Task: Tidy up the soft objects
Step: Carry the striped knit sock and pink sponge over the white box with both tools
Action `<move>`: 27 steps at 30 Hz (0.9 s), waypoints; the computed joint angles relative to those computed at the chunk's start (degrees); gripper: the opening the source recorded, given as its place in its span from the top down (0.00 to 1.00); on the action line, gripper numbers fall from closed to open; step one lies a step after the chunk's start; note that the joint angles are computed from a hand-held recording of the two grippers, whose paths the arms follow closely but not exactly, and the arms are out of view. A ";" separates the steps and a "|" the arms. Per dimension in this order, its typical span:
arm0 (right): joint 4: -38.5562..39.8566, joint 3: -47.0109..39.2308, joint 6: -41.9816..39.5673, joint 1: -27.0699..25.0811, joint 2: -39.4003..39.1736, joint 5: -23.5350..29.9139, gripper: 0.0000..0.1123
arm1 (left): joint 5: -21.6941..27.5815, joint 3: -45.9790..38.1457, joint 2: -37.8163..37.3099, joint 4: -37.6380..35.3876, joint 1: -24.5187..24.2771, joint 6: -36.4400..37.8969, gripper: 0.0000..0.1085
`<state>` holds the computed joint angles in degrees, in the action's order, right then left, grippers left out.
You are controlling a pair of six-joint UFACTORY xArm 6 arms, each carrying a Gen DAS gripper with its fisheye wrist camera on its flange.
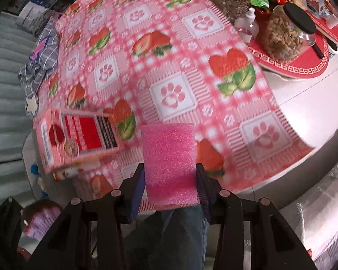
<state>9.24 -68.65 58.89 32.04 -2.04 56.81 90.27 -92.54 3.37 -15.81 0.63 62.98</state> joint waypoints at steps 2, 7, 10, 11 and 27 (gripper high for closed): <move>0.33 -0.74 0.12 1.19 0.85 0.15 0.60 | -0.33 0.80 -0.36 0.75 1.36 -0.16 0.39; 0.89 -5.43 -1.13 4.67 5.04 1.64 0.60 | -1.04 1.39 -0.73 0.92 5.51 -0.56 0.39; 1.07 -9.31 -2.61 6.39 8.14 2.65 0.60 | -1.55 0.87 -0.25 0.84 7.46 -1.53 0.39; 1.30 -10.66 -3.06 6.85 9.16 2.77 0.60 | -1.75 0.48 0.12 0.87 8.22 -2.11 0.39; -2.01 -46.34 -11.36 10.08 29.52 14.56 0.60 | -3.04 -5.13 4.30 -1.62 16.42 -6.75 0.39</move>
<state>7.23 -114.99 47.54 42.12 27.48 71.37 87.23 -97.67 7.67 -17.43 17.04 56.23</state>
